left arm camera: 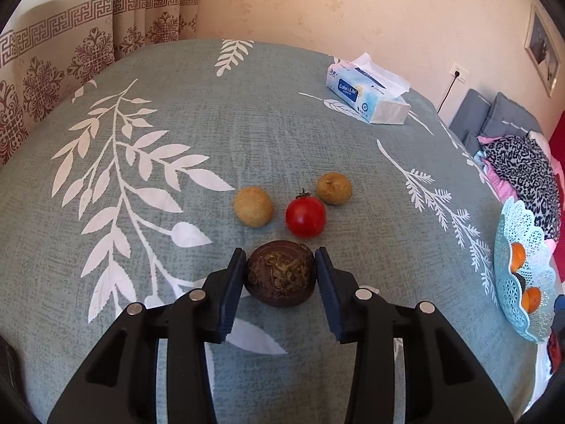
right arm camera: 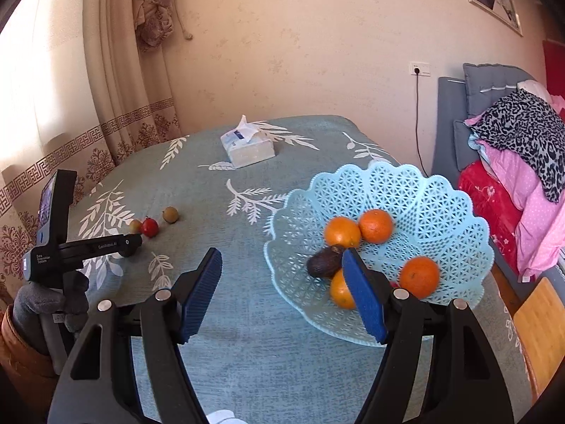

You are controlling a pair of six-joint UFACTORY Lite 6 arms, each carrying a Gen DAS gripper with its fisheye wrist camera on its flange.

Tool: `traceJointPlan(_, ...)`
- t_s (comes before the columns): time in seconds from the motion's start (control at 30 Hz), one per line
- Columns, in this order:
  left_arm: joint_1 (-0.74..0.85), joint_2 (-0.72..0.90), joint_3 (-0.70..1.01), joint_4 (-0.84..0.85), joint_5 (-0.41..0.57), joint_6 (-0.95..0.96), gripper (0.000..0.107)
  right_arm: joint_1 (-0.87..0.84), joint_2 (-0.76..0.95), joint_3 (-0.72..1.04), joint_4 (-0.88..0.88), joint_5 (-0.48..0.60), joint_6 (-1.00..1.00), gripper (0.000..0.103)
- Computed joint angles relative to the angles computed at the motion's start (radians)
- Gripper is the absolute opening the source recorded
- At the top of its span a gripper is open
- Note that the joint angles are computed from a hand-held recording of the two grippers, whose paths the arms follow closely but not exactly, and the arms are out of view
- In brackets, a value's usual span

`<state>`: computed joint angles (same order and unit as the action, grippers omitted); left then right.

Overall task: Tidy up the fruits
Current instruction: 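Grasp the red tomato with the right tool while the left tool holds the passion fruit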

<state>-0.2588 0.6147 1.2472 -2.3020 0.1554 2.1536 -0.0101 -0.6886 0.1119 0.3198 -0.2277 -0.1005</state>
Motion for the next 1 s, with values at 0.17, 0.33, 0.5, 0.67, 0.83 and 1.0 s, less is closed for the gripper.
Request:
traceJointPlan(0.17,0.038,-0.107,-0.157,-0.332,0.059,0.353,0.041,0.151,0.252,0.163,-0.119,-0.048,0.146,0.072)
traceJointPlan(0.33,0.081,-0.174,-0.261,-0.472,0.118,0.492,0.041,0.253,0.581,0.402,-0.192,-0.07,0.226,0.072)
traceJointPlan(0.5,0.106,-0.211,-0.337,-0.566,0.167,0.575,0.041,0.275,0.861,0.66,-0.505,-0.029,0.544,0.072)
traceJointPlan(0.67,0.094,-0.23,-0.373,-0.687,0.202,0.676,0.041,0.285,1.078,0.9,-0.702,0.023,0.762,0.07)
traceJointPlan(0.83,0.11,-0.213,-0.356,-0.646,0.187,0.613,0.041,0.292,1.225,1.094,-1.031,0.066,1.075,0.056)
traceJointPlan(1.0,0.116,-0.206,-0.351,-0.615,0.181,0.577,0.041,0.299,1.335,1.23,-1.359,0.099,1.394,0.048)
